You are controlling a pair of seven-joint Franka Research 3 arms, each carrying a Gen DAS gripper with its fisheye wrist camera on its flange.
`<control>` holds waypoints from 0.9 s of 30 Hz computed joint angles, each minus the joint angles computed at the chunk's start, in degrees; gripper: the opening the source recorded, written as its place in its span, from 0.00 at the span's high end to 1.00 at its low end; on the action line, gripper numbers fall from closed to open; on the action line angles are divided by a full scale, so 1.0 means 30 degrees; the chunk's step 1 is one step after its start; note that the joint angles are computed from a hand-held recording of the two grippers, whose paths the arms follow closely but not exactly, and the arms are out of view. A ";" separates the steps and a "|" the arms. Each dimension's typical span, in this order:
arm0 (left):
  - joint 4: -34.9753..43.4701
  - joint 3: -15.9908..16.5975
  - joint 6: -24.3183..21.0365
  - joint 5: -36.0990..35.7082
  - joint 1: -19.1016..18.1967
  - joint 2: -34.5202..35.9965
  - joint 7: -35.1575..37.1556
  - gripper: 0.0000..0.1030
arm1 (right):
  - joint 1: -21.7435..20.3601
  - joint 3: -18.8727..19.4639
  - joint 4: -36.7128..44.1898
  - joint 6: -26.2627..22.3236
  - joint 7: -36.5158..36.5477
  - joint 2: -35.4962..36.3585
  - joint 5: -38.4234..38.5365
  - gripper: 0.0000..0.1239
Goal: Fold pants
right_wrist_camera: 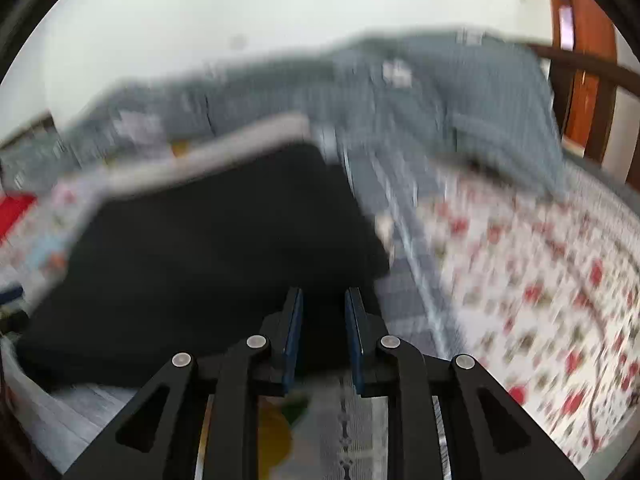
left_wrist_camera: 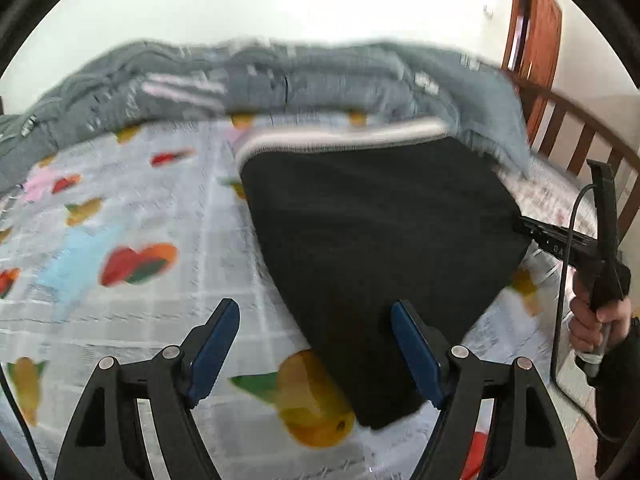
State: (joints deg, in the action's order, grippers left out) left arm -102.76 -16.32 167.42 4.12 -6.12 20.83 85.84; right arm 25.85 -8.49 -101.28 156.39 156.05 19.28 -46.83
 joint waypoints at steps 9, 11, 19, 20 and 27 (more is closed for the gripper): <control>0.1891 -0.4098 -0.1749 -0.5692 0.3543 0.1648 0.6085 0.22 | -0.0933 0.0165 -0.0244 0.1311 -0.0405 -0.1202 0.0572 0.65; 0.3171 -0.4262 -0.2855 -0.6805 0.3668 0.2418 0.6808 0.23 | -0.1635 0.0465 0.0796 0.1908 -0.1602 -0.0419 0.2051 0.58; 0.5685 -0.2979 -0.3472 -0.8876 0.2798 0.3883 0.8020 0.25 | -0.3144 0.1748 0.5290 0.0615 -0.7141 0.3454 0.9060 0.54; 0.6479 -0.2321 -0.3995 -0.8379 0.2287 0.4343 0.7090 0.26 | -0.3001 0.1528 0.5391 0.0714 -0.7154 0.3629 0.9399 0.49; 1.4221 -0.2245 -0.8911 -0.8283 0.1507 0.9189 0.4527 0.47 | -0.3235 0.1834 0.6188 0.0170 -0.9632 0.4334 1.3081 0.49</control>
